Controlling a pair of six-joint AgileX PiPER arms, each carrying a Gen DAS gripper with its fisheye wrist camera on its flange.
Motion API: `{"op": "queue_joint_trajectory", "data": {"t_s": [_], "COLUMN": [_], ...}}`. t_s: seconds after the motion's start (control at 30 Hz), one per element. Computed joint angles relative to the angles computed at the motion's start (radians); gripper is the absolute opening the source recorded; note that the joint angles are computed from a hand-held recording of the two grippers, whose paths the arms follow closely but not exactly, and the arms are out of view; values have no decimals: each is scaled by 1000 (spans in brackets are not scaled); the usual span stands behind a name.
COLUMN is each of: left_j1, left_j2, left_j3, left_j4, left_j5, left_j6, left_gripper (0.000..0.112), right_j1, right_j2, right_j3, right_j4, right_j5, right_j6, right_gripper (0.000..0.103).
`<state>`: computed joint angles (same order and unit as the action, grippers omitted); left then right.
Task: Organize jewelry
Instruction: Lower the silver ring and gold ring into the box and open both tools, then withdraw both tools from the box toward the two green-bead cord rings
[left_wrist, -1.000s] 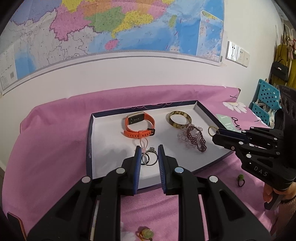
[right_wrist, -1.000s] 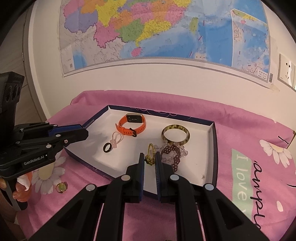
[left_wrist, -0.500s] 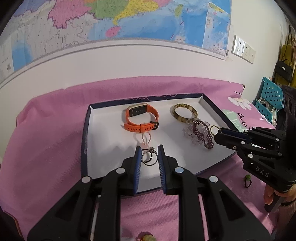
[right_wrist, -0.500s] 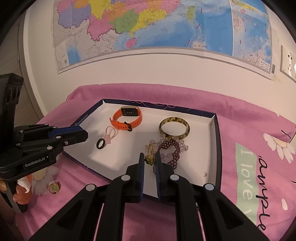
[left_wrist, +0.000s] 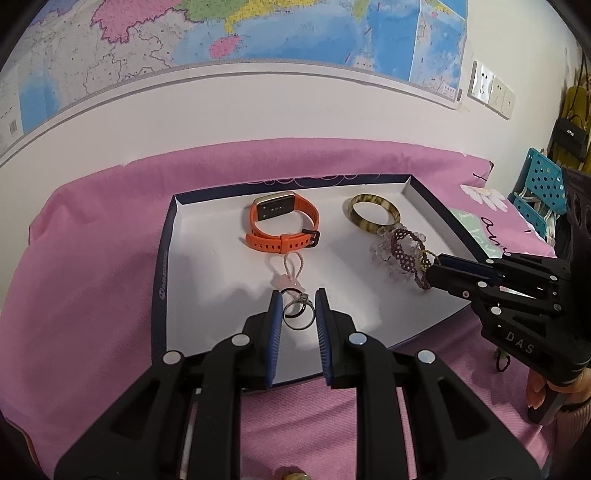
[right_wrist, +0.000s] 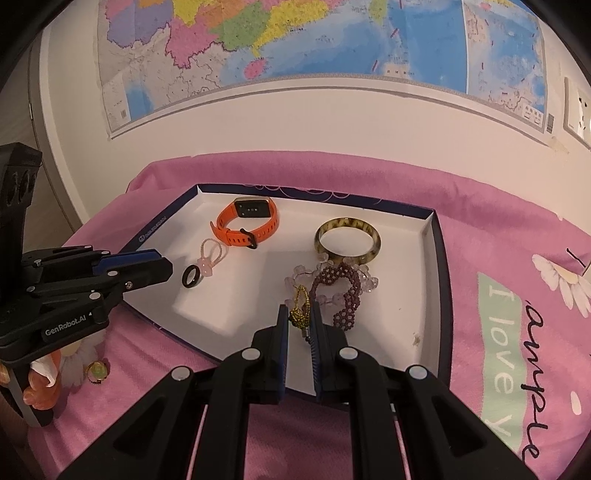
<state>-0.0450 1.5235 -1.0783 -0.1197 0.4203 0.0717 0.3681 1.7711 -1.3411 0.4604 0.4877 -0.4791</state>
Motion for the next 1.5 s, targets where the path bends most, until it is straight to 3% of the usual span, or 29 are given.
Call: {"op": "queue_joint_trajectory", "data": {"t_s": [0.57, 0.77, 1.07, 1.17, 1.27, 1.5], "left_j1": [-1, -2, -4, -12, -8, 14], "left_j2": [26, 2, -79, -123, -183, -329], "left_j3": [-6, 10, 54, 86, 129, 245], "left_j4": [9, 19, 41, 89, 112, 151], "left_j5": [12, -1, -20, -35, -50, -79], "left_j6": [-10, -24, -45, -85, -107, -124], "left_gripper": [19, 32, 47, 54, 64, 75], "right_j1": [0, -5, -12, -18, -24, -40], "right_j2": [25, 12, -39, -71, -118, -231], "right_j3": [-27, -14, 33, 62, 105, 206], "right_j4": [-51, -34, 29, 78, 123, 203], "right_j5": [23, 13, -22, -32, -51, -71], "right_j6": [68, 64, 11, -34, -81, -160], "right_gripper": [11, 12, 23, 25, 34, 44]}}
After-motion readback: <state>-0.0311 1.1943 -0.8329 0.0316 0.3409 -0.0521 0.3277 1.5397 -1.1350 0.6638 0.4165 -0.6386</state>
